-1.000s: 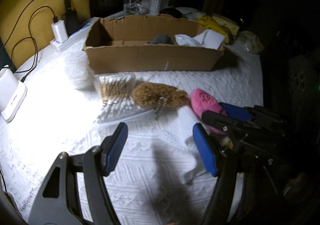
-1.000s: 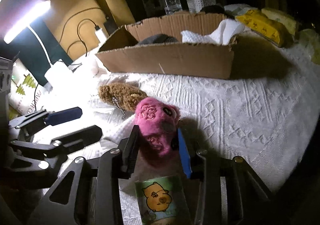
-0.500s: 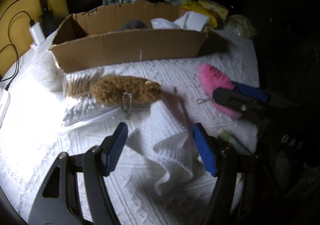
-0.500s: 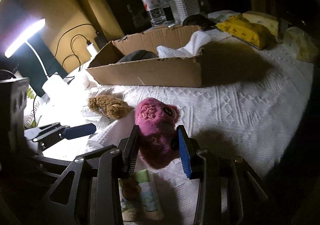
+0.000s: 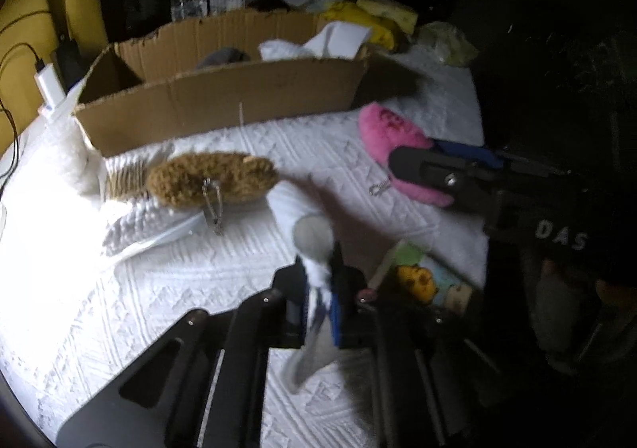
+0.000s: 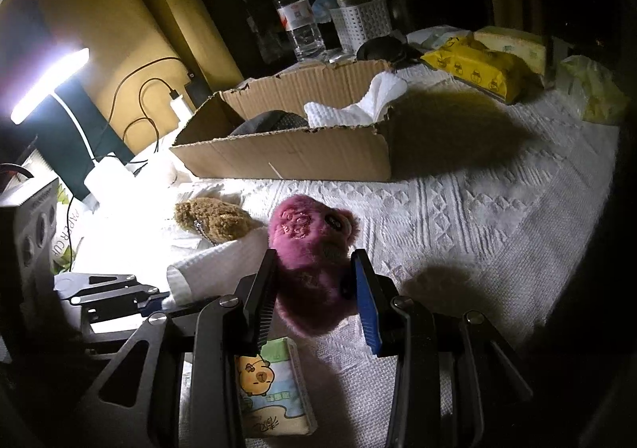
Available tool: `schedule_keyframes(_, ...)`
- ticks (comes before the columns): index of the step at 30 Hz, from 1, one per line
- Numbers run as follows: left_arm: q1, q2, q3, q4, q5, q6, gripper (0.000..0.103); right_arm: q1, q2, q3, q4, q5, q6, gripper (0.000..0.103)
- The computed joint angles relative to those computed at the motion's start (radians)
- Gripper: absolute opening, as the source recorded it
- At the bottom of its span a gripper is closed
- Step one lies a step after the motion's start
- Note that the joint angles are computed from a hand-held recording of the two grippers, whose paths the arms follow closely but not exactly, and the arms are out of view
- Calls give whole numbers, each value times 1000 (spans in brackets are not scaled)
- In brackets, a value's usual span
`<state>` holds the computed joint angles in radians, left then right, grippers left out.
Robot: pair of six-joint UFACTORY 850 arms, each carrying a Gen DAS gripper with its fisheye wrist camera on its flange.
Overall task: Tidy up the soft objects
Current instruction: 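Grasp a white cloth with the left gripper while the right gripper lifts the pink plush, then carry the white cloth toward the box with the left gripper while the right carries the pink plush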
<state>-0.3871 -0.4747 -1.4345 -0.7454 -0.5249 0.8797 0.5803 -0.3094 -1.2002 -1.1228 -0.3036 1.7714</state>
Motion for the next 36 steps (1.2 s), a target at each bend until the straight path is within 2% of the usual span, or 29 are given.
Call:
schedule_keyframes(15, 14, 70, 3, -112, 24, 100, 7, 13, 21, -12, -20, -47, 3, 39)
schedule_keyframes(29, 43, 66, -42, -143, 37, 123, 7, 17, 8, -65, 26, -74, -82, 39)
schedule_keyframes(36, 55, 37, -88, -106, 51, 75, 7, 10, -14, -106, 71, -80, -150, 39)
